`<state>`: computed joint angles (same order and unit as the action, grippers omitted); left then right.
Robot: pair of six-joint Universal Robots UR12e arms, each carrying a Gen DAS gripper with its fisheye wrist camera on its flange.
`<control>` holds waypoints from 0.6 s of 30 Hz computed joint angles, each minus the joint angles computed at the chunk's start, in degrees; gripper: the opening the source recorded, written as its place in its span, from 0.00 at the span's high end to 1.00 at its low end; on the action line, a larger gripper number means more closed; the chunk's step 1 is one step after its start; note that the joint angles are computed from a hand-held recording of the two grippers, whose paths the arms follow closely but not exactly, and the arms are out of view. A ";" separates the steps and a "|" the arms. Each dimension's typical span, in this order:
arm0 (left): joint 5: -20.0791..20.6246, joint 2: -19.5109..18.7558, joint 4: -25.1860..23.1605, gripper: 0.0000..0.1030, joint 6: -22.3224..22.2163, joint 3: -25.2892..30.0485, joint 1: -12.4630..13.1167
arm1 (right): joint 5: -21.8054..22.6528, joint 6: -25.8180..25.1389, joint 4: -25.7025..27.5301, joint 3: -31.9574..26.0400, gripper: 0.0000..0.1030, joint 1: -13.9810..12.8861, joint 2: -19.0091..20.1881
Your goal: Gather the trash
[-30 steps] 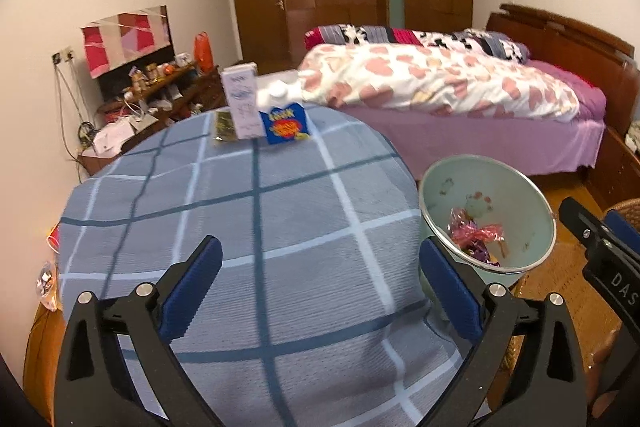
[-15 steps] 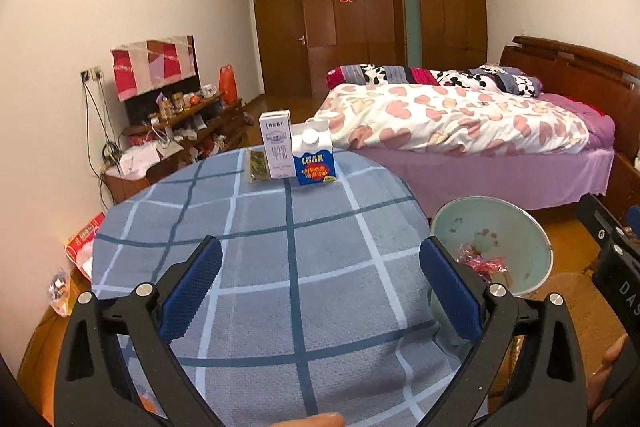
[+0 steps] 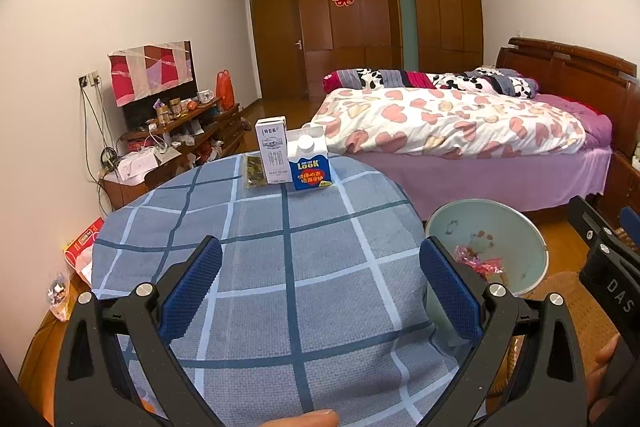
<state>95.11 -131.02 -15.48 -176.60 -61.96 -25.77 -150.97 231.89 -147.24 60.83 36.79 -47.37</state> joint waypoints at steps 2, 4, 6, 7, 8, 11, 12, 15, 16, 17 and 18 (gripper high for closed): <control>0.00 0.03 0.34 0.06 0.00 -0.06 -0.03 | -0.09 -0.35 -0.35 0.00 0.11 0.03 0.04; 0.12 0.01 0.41 0.06 0.04 0.01 -0.08 | -0.10 -0.41 -0.40 0.01 0.11 0.05 0.05; 0.05 0.04 0.29 0.06 -0.05 -0.01 -0.07 | 0.01 -0.08 -0.18 0.02 0.11 0.03 0.00; 0.02 0.05 0.32 0.06 -0.02 -0.03 -0.07 | -0.08 -0.09 -0.23 -0.01 0.11 0.05 0.04; 0.04 0.04 0.41 0.06 0.05 -0.04 -0.07 | -0.01 0.13 -0.26 0.17 0.11 0.06 -0.07; -0.03 0.03 0.58 0.06 0.19 -0.05 -0.05 | -0.02 0.40 -0.37 0.35 0.11 0.09 -0.22; -0.02 0.16 0.79 0.06 0.21 -0.29 -0.06 | -0.06 0.28 -0.45 0.35 0.11 0.08 -0.20; -0.08 0.27 1.00 0.06 0.18 -0.39 -0.05 | -0.21 -0.04 -0.47 0.14 0.11 0.11 -0.13; -0.10 0.30 1.11 0.06 0.19 -0.43 -0.06 | -0.19 -0.03 -0.33 0.05 0.11 0.11 -0.09; -0.07 0.34 1.23 0.06 0.24 -0.48 -0.06 | -0.19 0.14 -0.42 0.15 0.11 0.11 -0.14; 0.09 0.37 1.52 0.06 0.30 -0.59 -0.08 | -0.19 0.14 -0.42 0.15 0.11 0.11 -0.14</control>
